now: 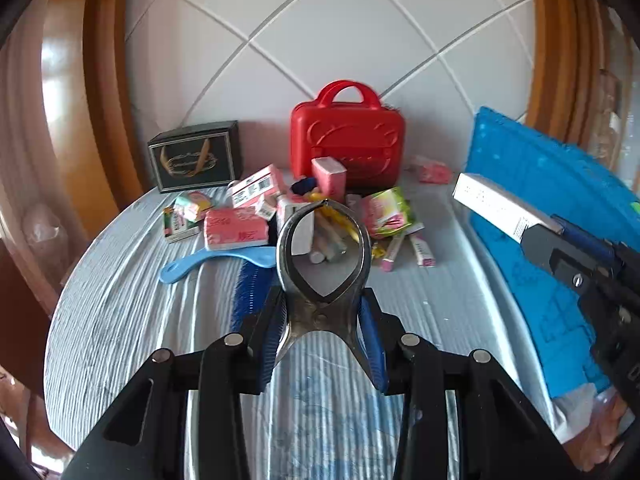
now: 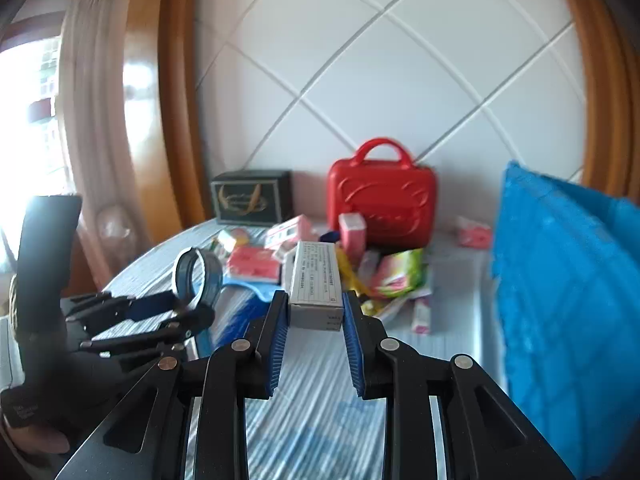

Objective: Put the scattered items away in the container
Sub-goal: 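Carry the metal clip and white medicine box with both grippers over the blue box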

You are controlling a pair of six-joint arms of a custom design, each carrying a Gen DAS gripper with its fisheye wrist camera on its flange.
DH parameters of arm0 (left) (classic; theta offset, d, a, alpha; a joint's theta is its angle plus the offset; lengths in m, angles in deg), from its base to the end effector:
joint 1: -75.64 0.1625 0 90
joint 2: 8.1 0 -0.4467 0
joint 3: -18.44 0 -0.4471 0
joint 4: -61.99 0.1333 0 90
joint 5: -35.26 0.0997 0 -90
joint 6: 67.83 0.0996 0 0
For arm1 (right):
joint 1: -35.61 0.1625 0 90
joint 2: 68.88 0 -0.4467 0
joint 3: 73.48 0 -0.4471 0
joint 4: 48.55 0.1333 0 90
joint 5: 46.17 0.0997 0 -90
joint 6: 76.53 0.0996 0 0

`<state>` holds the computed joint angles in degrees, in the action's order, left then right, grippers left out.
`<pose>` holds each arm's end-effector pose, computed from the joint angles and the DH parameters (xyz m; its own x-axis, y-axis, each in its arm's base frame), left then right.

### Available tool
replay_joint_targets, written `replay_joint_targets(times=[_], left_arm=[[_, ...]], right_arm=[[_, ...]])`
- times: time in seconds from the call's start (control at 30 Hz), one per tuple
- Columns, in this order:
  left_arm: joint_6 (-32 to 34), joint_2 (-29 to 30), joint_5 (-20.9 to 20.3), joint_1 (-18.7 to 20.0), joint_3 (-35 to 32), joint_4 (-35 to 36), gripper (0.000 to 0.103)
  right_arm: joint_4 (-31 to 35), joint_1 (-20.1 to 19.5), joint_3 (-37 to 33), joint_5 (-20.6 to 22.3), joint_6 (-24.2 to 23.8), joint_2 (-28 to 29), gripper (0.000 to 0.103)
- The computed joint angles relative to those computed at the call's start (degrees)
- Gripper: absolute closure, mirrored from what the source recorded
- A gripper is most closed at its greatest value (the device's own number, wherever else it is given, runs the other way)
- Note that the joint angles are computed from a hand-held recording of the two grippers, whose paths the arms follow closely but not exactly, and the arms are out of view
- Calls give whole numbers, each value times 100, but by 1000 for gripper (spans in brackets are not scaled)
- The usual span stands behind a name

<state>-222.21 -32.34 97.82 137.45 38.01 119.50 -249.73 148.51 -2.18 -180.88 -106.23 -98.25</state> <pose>-0.2327 -0.8134 0.2516 -0.6611 0.4605 -0.5923 0.7346 0.5582 -0.3859 0.3787 -0.7339 0.1510 -0.7227 0.1245 0.6798 -0.5709 0.4467 -0.6888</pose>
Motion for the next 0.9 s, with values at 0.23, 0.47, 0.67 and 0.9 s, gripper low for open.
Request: replay_joint_targets(times=[0.23, 0.47, 0.67, 0.9], left_arm=[[12, -531, 625, -209, 917, -201, 66], [6, -1054, 1028, -745, 2017, -832, 66], [-133, -1212, 1251, -1432, 2800, -1420, 66], [-545, -653, 906, -2188, 2785, -1648, 66]], right_arm=[[-1111, 362, 298, -803, -531, -252, 76], [-2672, 480, 968, -1273, -1356, -859, 76], [-3639, 292, 2078, -1370, -1664, -1823, 76], [-3600, -209, 3425, -1110, -1480, -3106, 76]])
